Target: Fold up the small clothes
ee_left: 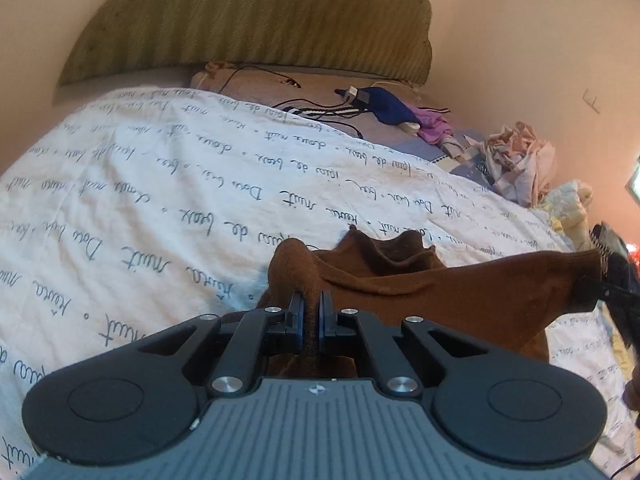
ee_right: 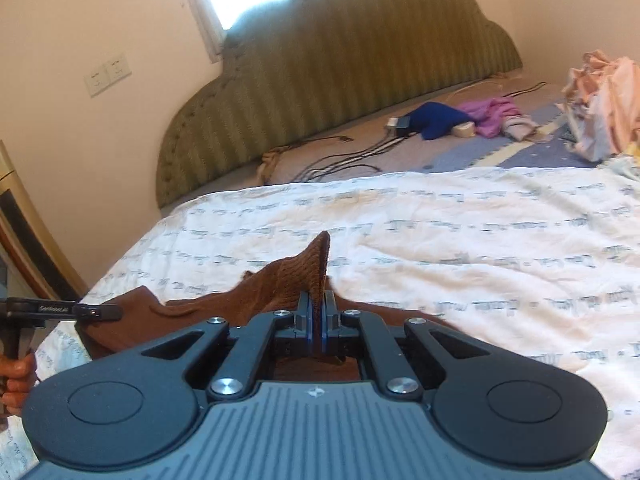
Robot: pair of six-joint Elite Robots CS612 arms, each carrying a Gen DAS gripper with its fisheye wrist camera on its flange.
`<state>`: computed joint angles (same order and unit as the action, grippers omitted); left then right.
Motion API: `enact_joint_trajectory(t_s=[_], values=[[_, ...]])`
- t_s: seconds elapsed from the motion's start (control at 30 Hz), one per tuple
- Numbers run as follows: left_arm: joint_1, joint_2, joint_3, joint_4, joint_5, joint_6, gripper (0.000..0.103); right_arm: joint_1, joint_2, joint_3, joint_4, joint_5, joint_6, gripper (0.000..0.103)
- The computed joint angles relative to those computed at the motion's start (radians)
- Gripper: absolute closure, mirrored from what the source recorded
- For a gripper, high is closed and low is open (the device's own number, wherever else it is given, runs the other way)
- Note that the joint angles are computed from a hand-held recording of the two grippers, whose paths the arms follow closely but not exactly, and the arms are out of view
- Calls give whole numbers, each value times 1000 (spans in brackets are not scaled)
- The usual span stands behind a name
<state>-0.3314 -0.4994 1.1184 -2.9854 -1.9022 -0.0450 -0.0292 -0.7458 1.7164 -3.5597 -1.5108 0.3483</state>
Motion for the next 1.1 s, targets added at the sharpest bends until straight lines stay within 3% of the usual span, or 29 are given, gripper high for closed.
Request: enact_joint_trajectory(t_s=[0.03, 0.1, 0.17, 0.23, 0.33, 0.43, 0.5, 0.57, 0.7, 0.77, 0.8, 0.87, 0.97, 1.03, 1.1], values=[[-15, -4, 15, -12, 44, 36, 95, -8, -4, 14, 0, -4, 5, 100], [-44, -4, 35, -11, 147, 119, 81, -22, -7, 40, 22, -7, 9, 100], [-78, 5, 54, -7, 306, 244, 72, -28, 3, 51, 66, -52, 16, 100], [-99, 23, 62, -5, 453, 341, 54, -43, 21, 56, 119, -31, 50, 100], [-85, 21, 86, -56, 468, 319, 42, -51, 45, 66, 136, 2, 70, 99], [-73, 11, 86, -83, 505, 242, 42, -60, 50, 79, 89, 29, 112, 98], [-64, 2, 87, -122, 501, 198, 43, -61, 40, 85, 71, 34, 98, 98], [-50, -11, 96, -165, 430, 118, 39, -59, 28, 97, 38, 33, 82, 98], [-24, -12, 96, -211, 76, -8, 26, -52, 15, 112, -27, -24, 94, 98], [-30, 4, 91, -224, -24, -4, 15, -54, 20, 107, -49, -3, 89, 98], [-38, 9, 91, -215, -22, 22, 13, -58, 24, 102, -52, 33, 93, 98], [-65, 21, 90, -173, 78, 89, 14, -60, 41, 80, -42, 88, 104, 96], [-80, 48, 62, -59, 221, 148, 19, -39, 69, 26, 29, 76, 53, 96], [-71, 67, 65, -129, 224, 206, 18, -7, 74, -15, 188, -69, -43, 97], [-71, 74, 69, -170, 262, 250, 10, 11, 91, -29, 223, -170, -140, 98]])
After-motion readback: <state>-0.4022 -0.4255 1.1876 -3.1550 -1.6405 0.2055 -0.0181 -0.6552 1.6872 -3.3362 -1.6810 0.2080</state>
